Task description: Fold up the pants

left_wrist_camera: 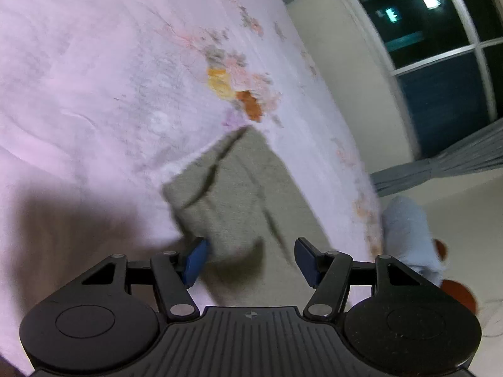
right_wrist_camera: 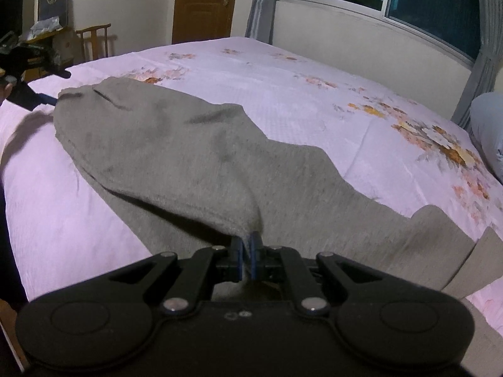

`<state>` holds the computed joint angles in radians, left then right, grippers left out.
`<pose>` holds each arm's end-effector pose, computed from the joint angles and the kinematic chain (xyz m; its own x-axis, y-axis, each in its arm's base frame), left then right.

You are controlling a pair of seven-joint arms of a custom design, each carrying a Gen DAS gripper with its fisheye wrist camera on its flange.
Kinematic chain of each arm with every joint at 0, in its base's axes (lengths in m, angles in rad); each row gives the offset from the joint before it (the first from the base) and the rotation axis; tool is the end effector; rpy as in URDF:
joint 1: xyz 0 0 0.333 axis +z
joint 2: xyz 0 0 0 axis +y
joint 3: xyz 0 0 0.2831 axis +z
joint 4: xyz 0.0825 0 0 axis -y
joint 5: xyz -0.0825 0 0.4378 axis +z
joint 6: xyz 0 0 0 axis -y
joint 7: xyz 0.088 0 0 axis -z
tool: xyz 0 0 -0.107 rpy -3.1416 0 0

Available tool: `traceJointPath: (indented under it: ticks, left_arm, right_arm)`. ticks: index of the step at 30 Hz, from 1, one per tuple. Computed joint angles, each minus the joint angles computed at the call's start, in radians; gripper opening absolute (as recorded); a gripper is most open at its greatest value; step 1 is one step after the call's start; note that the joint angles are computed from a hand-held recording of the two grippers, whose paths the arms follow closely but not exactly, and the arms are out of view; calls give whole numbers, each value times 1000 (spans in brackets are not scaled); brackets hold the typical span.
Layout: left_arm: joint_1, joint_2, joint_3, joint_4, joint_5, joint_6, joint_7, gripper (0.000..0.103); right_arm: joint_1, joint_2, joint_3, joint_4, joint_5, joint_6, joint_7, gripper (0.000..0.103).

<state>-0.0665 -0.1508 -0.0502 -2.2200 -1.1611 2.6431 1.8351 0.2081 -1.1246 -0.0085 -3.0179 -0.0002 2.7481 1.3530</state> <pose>0.5862 -0.0450 0.4326 0.1986 -0.6279 0.7526 -0.7546 -0.5879 -0.2914 0.3528 0.0721 0.4652 0.3374 -0.9284 0.1557 -0.5848 -0.3363 -0.7382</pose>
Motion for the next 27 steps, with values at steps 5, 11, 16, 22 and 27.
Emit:
traceJointPath:
  ticks: [5, 11, 16, 22, 27]
  left_arm:
    - [1, 15, 5, -7, -18, -4, 4, 62]
    - [10, 54, -18, 49, -20, -16, 37, 31]
    - [22, 67, -29, 64, 96, -30, -19, 24]
    - [29, 141, -37, 245, 28, -82, 91, 21]
    - [49, 93, -36, 246, -237, -94, 409, 21]
  right_arm:
    - [1, 7, -7, 6, 2, 0, -11, 0]
    - [0, 20, -3, 11, 5, 4, -10, 0]
    - [1, 28, -7, 9, 14, 13, -1, 0]
    - [-26, 75, 16, 44, -1, 52, 19, 0]
    - [9, 37, -17, 60, -3, 60, -20, 0]
